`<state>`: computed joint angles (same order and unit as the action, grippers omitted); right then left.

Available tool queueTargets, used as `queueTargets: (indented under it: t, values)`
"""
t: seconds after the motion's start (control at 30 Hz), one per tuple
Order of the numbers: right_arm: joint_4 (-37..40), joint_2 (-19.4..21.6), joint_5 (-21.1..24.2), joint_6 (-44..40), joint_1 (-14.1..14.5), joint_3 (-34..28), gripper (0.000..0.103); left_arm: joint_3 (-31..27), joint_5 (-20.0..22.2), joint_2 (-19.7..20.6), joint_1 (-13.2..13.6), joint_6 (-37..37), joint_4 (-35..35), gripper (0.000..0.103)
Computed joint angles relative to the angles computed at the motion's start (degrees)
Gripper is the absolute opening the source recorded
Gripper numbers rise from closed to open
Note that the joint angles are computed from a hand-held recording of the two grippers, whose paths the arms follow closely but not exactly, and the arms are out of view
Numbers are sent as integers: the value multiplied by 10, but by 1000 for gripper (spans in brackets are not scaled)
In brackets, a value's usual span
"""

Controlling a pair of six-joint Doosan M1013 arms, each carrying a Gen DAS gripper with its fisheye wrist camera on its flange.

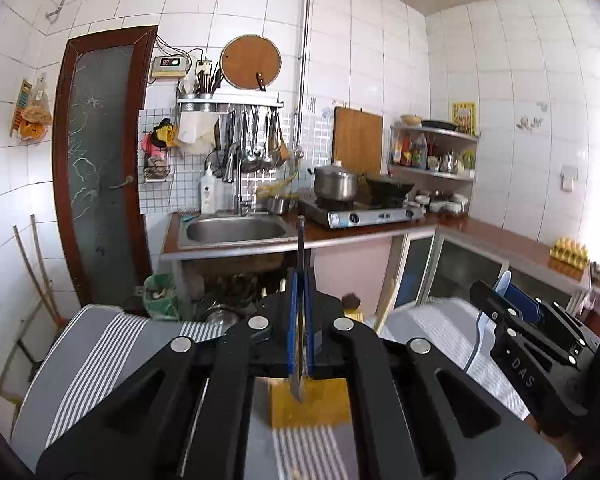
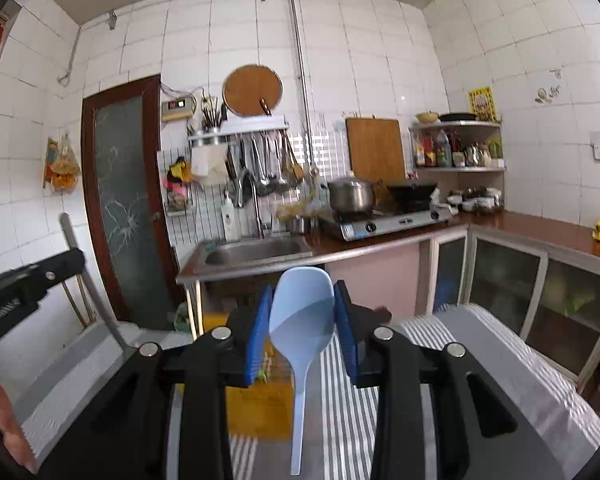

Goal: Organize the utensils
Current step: 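Open the right gripper over the holder to drop the blue spoon while the left gripper holds the metal spoon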

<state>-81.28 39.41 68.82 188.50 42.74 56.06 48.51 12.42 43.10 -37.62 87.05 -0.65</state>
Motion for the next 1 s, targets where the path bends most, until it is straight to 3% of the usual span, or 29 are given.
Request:
queueTargets:
  t: [0.3,0.4,0.63,0.77,0.83,0.9,0.97,1.0]
  values:
    - [-10,32,-45,-2,-40,-65,32,-222,117,123,6,0,-20,2]
    - [4,41,-62,1,-50,-73,32,-271,150,156,8,6,-34,2]
    - [61,62,-84,-33,-63,-73,32,-354,228,216,11,5,-32,2]
    - [108,59,-94,-63,-67,-63,33,-353,250,217,11,-4,-9,3]
    - [123,51,-81,-71,-64,-51,56,-305,233,190,12,-2,-10,12]
    - [127,36,-79,-59,-61,-28,60,-252,206,159,14,-13,-5,46]
    - [143,22,-74,-67,-57,-10,60,-194,172,126,15,-34,14,64]
    - [151,14,-73,-69,-54,2,61,-175,168,113,16,-40,23,67]
